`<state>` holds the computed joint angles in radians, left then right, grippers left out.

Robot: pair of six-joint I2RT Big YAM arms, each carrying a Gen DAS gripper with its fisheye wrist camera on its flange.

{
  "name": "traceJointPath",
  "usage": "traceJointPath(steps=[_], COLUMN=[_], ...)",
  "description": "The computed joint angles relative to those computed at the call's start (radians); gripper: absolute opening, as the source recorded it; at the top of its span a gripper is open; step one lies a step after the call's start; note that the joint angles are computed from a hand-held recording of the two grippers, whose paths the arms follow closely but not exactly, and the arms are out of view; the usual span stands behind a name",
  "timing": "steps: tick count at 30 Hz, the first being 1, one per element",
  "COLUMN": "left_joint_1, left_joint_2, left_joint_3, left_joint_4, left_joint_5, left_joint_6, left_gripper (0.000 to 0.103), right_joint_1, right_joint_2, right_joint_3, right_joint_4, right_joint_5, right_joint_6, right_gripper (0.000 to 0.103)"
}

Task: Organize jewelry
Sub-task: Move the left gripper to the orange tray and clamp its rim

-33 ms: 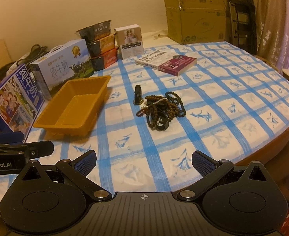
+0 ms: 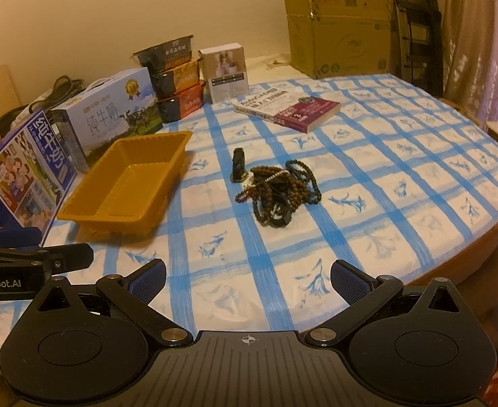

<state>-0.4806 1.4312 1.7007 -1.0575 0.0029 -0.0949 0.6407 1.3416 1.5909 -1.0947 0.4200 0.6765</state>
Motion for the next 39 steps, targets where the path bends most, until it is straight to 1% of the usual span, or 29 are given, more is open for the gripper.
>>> traceJointPath(steps=[2, 6, 10, 12, 15, 17, 19, 20, 24, 26, 28, 31, 35, 37, 39], left_joint_1=[0.016, 0.04, 0.07, 0.091, 0.116, 0.131, 0.15, 0.158, 0.193, 0.21, 0.228, 0.253, 0.28, 0.289, 0.293], left_joint_2=[0.012, 0.017, 0.026, 0.033, 0.048, 0.061, 0.072, 0.079, 0.1, 0.111, 0.126, 0.15, 0.188, 0.207, 0.232], left_joint_3=[0.008, -0.021, -0.046, -0.059, -0.075, -0.082, -0.098, -0.101, -0.131, -0.14, -0.143, -0.146, -0.134, -0.133, -0.119], left_joint_4=[0.004, 0.038, 0.077, 0.1, 0.136, 0.154, 0.192, 0.205, 0.295, 0.331, 0.362, 0.418, 0.475, 0.516, 0.527], left_joint_5=[0.011, 0.011, 0.015, 0.018, -0.006, -0.025, -0.034, -0.044, -0.076, -0.086, -0.095, -0.101, -0.101, -0.097, -0.096], left_joint_6=[0.0, -0.015, -0.033, -0.042, -0.055, -0.068, -0.084, -0.09, -0.107, -0.119, -0.134, -0.158, -0.232, -0.254, -0.273], left_gripper=[0.091, 0.091, 0.091, 0.091, 0.09, 0.09, 0.088, 0.086, 0.084, 0.084, 0.083, 0.082, 0.08, 0.08, 0.075], right_joint_1=[0.0, -0.021, -0.044, -0.056, -0.076, -0.08, -0.096, -0.1, -0.128, -0.137, -0.151, -0.16, -0.182, -0.191, -0.2], right_joint_2=[0.002, 0.002, 0.018, 0.031, 0.043, 0.049, 0.063, 0.07, 0.102, 0.117, 0.133, 0.161, 0.184, 0.192, 0.201], right_joint_3=[-0.004, -0.045, -0.053, -0.049, -0.053, -0.056, -0.056, -0.055, -0.053, -0.05, -0.047, -0.033, -0.03, -0.029, -0.026], right_joint_4=[0.014, 0.088, 0.112, 0.109, 0.121, 0.129, 0.138, 0.138, 0.154, 0.161, 0.17, 0.165, 0.175, 0.18, 0.181], right_joint_5=[0.002, -0.032, -0.064, -0.08, -0.108, -0.101, -0.109, -0.11, -0.143, -0.148, -0.171, -0.166, -0.184, -0.19, -0.196], right_joint_6=[-0.008, -0.004, 0.013, 0.035, 0.042, 0.047, 0.035, 0.036, 0.029, 0.026, 0.021, 0.022, 0.028, 0.025, 0.02], right_gripper=[0.103, 0.103, 0.102, 0.094, 0.091, 0.091, 0.091, 0.091, 0.091, 0.091, 0.091, 0.091, 0.091, 0.091, 0.091])
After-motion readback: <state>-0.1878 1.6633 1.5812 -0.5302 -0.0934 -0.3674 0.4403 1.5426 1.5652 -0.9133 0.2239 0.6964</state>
